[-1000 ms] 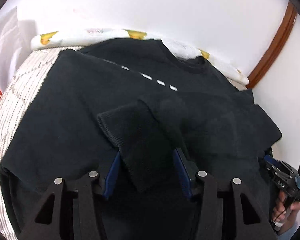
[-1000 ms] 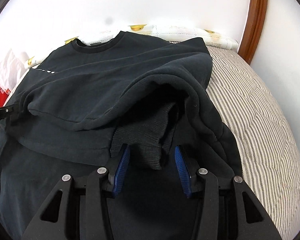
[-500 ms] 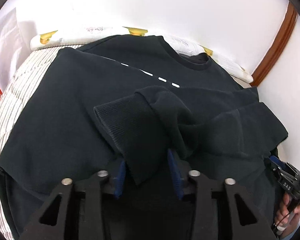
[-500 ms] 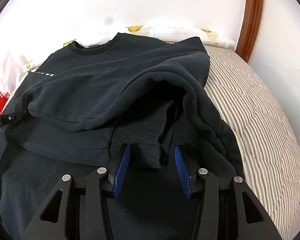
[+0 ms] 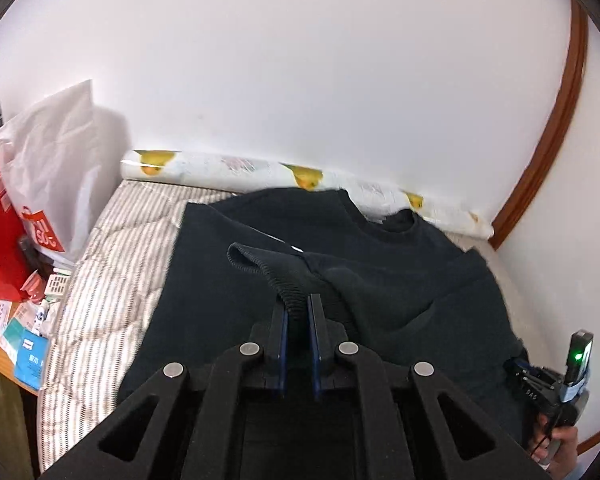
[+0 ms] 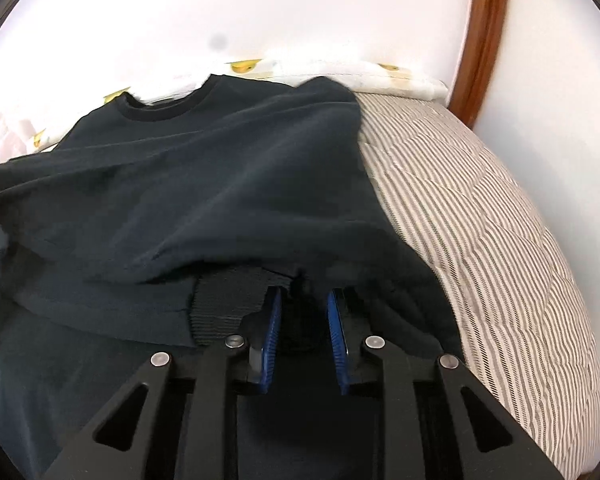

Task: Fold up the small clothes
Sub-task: 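Grasp the folded sleeve cuff with the left gripper and smooth it flat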

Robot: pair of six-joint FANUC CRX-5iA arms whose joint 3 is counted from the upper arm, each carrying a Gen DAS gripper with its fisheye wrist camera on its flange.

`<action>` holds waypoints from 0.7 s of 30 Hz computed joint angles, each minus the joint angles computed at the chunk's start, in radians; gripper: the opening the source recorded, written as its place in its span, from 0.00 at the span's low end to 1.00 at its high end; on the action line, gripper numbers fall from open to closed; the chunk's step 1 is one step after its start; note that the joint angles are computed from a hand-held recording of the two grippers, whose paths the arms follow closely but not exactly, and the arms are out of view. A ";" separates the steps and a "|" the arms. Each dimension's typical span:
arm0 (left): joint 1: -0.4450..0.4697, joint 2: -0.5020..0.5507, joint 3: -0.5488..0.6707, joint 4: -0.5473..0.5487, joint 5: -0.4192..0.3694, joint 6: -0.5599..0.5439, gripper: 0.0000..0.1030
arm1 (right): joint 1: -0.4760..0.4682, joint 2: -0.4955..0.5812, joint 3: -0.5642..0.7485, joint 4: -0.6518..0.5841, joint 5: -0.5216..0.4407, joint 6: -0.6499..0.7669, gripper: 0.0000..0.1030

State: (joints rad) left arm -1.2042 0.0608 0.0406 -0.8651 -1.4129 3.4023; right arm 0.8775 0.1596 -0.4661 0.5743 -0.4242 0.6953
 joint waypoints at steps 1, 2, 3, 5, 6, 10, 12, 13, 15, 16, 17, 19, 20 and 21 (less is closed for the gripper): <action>-0.010 -0.011 -0.007 -0.008 -0.012 0.011 0.08 | -0.001 0.001 -0.008 0.045 -0.011 -0.044 0.13; -0.017 -0.020 -0.013 -0.016 -0.023 0.022 0.08 | -0.001 0.009 -0.008 0.092 -0.042 -0.087 0.10; -0.027 -0.031 -0.020 -0.021 -0.036 0.035 0.08 | -0.001 0.019 0.005 0.087 -0.073 -0.082 0.09; -0.041 -0.045 -0.033 -0.023 -0.057 0.051 0.08 | -0.014 0.025 0.042 -0.046 -0.080 0.026 0.08; -0.049 -0.052 -0.042 -0.025 -0.065 0.061 0.08 | -0.018 0.023 0.046 -0.078 -0.079 0.053 0.07; -0.035 -0.059 -0.086 0.022 -0.040 0.091 0.09 | -0.010 -0.001 0.046 -0.110 -0.098 0.104 0.08; -0.007 -0.066 -0.121 0.073 0.010 0.100 0.09 | -0.004 -0.029 0.055 -0.191 -0.099 0.190 0.08; 0.003 -0.066 -0.135 0.095 0.029 0.105 0.09 | -0.003 -0.045 0.054 -0.218 -0.091 0.222 0.10; 0.019 -0.059 -0.154 0.129 0.050 0.109 0.10 | 0.005 -0.081 0.049 -0.261 -0.065 0.285 0.10; 0.027 -0.057 -0.164 0.148 0.063 0.108 0.10 | 0.007 -0.094 0.044 -0.263 -0.047 0.295 0.11; 0.035 -0.056 -0.171 0.166 0.075 0.108 0.13 | 0.009 -0.105 0.040 -0.259 -0.022 0.304 0.12; 0.049 -0.052 -0.186 0.198 0.095 0.113 0.15 | 0.006 -0.102 0.049 -0.256 0.005 0.308 0.23; 0.055 -0.046 -0.188 0.212 0.099 0.109 0.16 | -0.001 -0.088 0.061 -0.252 0.014 0.298 0.28; 0.054 -0.039 -0.187 0.217 0.098 0.105 0.16 | -0.007 -0.067 0.074 -0.235 0.017 0.276 0.35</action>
State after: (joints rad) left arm -1.1506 0.0215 -0.1461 -0.6478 -1.3150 3.5068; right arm 0.8700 0.0929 -0.3923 0.3391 -0.4068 0.9708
